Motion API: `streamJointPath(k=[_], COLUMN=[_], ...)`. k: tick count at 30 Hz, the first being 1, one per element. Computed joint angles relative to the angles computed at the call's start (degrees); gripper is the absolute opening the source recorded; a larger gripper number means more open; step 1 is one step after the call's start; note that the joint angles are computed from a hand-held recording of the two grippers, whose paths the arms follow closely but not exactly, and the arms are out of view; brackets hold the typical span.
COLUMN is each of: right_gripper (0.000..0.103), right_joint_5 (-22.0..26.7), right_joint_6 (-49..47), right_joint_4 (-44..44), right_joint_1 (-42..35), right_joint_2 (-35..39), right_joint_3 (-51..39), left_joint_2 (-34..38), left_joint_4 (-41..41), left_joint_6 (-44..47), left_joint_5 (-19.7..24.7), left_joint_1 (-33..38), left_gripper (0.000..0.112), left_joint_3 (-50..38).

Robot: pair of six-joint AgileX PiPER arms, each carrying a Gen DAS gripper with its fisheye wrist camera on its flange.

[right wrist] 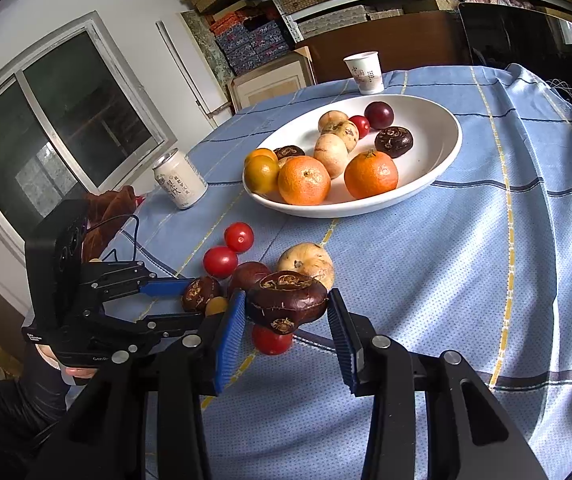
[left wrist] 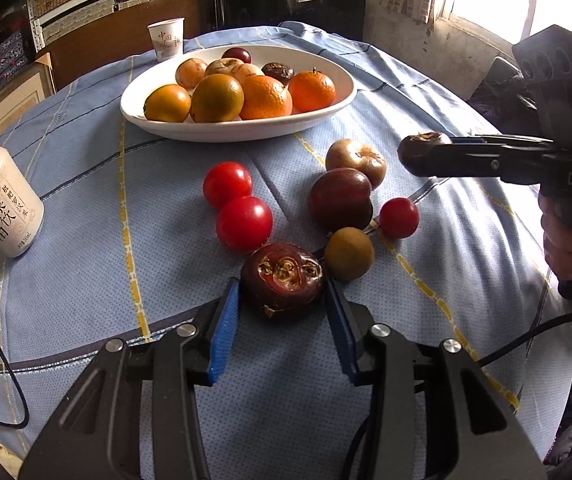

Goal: Organize fruits
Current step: 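Carry both carved fruits over the white plate and open both tools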

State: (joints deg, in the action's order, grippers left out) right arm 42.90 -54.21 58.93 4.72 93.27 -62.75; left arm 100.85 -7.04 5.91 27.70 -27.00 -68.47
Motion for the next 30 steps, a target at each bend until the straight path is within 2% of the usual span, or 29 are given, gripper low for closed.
streamJointPath(k=[8,12,14,17,21,25,28,30], right_gripper=[0.042,0.042,0.042,0.042,0.042,0.042,0.042,0.047], right_joint_5=[3.2,2.79,2.48,1.96,-6.55,-8.47,-10.01,-9.65], right_joint_6=[-3.82,-7.13,-7.33,-4.83,0.43,2.37,3.94,3.66], right_joint_4=[4.3,8.45,10.34,12.2,8.38,7.31,5.42,6.08], right_joint_1=[-1.8,-2.82,-3.17,-2.57,1.55,2.5,3.05,2.75], right_joint_2=[0.95,0.44,1.32,4.74,8.63,12.41,14.44,15.34], right_joint_3=[-0.06,0.52,-0.58,-4.81,-11.87,-16.68,-19.37,-20.32], left_joint_2=[-2.31,-4.12,-5.11,-4.99,0.59,9.87,18.7,24.24], left_joint_4=[2.11,2.29,-3.16,-8.89,-10.17,-3.07,0.85,3.0], left_joint_6=[-2.54,-3.36,1.61,6.49,5.63,-2.42,-7.15,-10.19], left_joint_5=[-2.31,-3.94,-4.11,-1.38,5.06,10.88,17.47,21.96], left_joint_1=[-0.53,-0.71,0.4,2.65,5.41,5.63,5.64,5.48], left_gripper=[0.042,0.042,0.042,0.042,0.042,0.042,0.042,0.044], left_joint_3=[1.96,3.38,3.33,-1.12,-15.85,-31.4,-44.88,-53.62])
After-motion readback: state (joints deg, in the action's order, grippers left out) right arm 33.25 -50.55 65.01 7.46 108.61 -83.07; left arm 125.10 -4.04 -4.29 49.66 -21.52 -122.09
